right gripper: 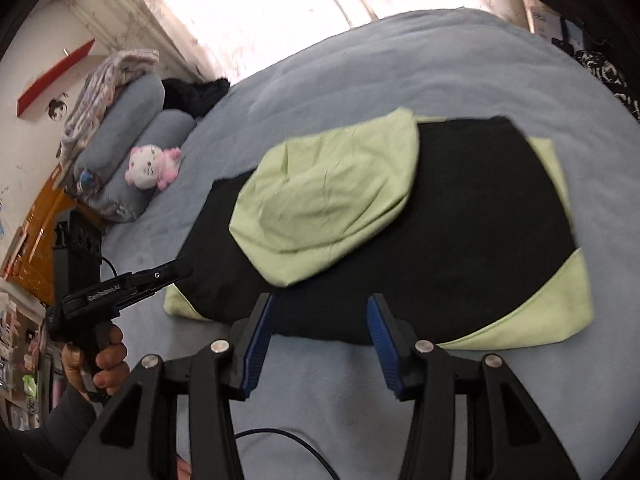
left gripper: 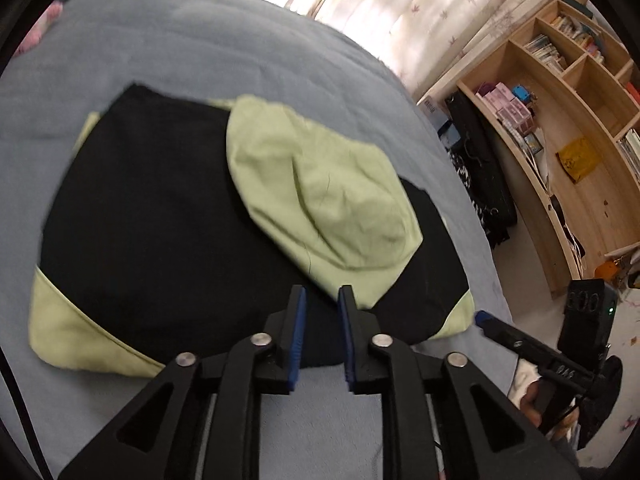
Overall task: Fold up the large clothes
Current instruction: 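Lay the folded green hood section down and open both grippers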
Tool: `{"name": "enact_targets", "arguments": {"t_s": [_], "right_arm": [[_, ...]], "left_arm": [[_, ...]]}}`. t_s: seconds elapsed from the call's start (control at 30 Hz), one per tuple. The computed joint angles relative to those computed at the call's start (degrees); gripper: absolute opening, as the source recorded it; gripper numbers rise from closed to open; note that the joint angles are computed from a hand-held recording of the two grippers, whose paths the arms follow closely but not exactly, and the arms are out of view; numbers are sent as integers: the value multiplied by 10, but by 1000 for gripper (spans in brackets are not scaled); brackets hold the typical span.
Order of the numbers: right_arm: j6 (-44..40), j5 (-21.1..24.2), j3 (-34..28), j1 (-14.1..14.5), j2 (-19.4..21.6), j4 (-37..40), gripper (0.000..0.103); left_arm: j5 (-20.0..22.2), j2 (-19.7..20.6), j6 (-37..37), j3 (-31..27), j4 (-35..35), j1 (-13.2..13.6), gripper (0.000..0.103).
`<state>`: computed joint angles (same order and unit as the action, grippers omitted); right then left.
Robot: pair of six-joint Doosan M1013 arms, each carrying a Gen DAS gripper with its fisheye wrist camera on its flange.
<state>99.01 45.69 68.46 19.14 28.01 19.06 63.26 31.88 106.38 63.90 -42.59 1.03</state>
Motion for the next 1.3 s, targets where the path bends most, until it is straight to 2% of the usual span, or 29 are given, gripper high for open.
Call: {"name": "enact_targets", "arguments": {"t_s": [0.13,0.27,0.33,0.37,0.43,0.5,0.6,0.63,0.67,0.73,0.77,0.8,0.87,0.9,0.97,1.03,1.1,1.17,1.23,1.3], "right_arm": [[-16,5,-29,2,37,49,48],[8,15,-68,1,75,44,48],[10,21,-84,-4,92,64,47],[19,21,-90,-6,99,64,45],[13,20,-96,-8,109,76,15],[11,21,-98,-9,112,83,12],[0,-23,-66,-5,84,103,10],[5,-40,-53,0,74,81,10],[22,-33,-53,3,75,58,10],[58,19,-66,4,92,30,10],[63,14,-57,4,92,33,10],[63,10,-55,5,90,30,11],[72,22,-63,11,85,-9,17],[81,30,-68,15,83,-35,22],[109,33,-67,26,70,-118,23],[127,-1,-45,31,49,-169,23],[114,-47,-27,28,34,-162,23],[87,-68,-33,24,37,-139,23],[76,-71,-64,25,56,-139,23],[40,-73,-99,23,80,-111,23]], "left_arm": [[13,25,-12,-13,-15,-7,15],[38,60,-38,-42,-34,-10,15],[36,70,-41,-47,-52,-11,15],[33,74,-41,-49,-56,-11,15],[27,81,-47,-53,-64,-13,13],[17,84,-72,-57,-48,-19,5],[-17,60,-83,-39,-14,-30,4],[-22,53,-81,-32,-7,-33,4],[-19,51,-89,-31,8,-36,4],[20,61,-128,-40,46,-43,4],[26,63,-142,-39,55,-45,4],[19,62,-140,-32,50,-45,5],[9,55,-130,-23,40,-44,7],[7,50,-131,-23,59,-46,12],[-16,33,-138,-18,125,-54,14],[-58,14,-140,-5,179,-61,16],[-105,-1,-139,7,200,-65,20],[-139,-4,-135,6,195,-67,21],[-158,5,-114,-9,162,-67,21],[-151,28,-119,-47,154,-73,21]]}}
